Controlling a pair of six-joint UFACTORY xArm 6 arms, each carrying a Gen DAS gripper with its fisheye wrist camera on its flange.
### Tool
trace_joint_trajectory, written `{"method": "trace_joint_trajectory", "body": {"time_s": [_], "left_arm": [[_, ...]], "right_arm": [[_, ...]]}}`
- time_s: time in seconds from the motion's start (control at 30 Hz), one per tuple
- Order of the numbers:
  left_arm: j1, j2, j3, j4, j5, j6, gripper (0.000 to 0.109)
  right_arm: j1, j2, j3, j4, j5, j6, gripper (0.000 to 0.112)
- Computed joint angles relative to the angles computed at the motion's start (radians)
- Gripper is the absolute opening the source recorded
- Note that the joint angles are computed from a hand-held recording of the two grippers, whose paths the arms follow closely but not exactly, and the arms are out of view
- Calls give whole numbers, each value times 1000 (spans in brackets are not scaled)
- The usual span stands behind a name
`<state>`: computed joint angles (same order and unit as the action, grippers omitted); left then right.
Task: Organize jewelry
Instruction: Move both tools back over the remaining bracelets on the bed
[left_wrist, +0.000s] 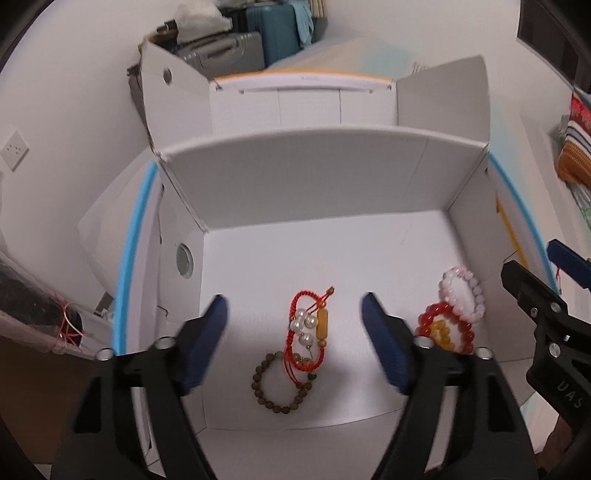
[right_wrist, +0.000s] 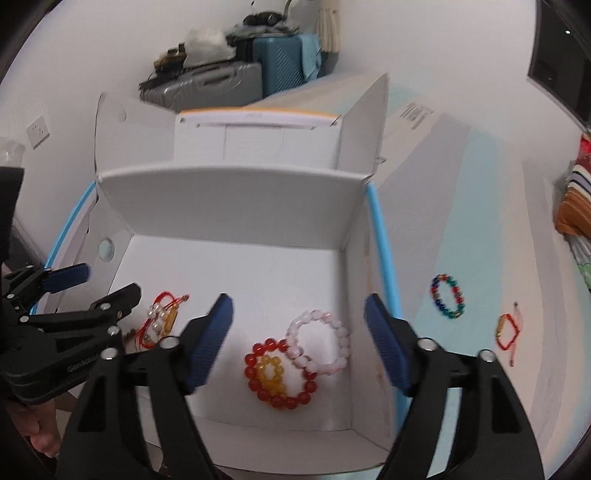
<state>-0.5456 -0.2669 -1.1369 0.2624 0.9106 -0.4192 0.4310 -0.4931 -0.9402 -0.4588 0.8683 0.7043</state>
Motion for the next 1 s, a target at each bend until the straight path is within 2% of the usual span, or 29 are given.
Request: {"method": "trace_joint_trajectory", "body": {"time_s": [0.2, 0.3, 0.7, 1.0], "left_arm": [[-24, -1, -15, 26, -21, -29, 93], [-40, 3, -20, 34, -33, -43, 97], [-150, 79, -119, 71, -63, -113, 97], [-241, 177, -241, 76, -65, -120, 97]], "right_arm": [[-37, -57, 27, -44, 14, 38, 94], [-63, -87, 44, -48, 15, 38, 95], [-228, -228, 132, 14, 11, -65, 95], [-392, -316, 204, 108, -4, -187, 95]]}}
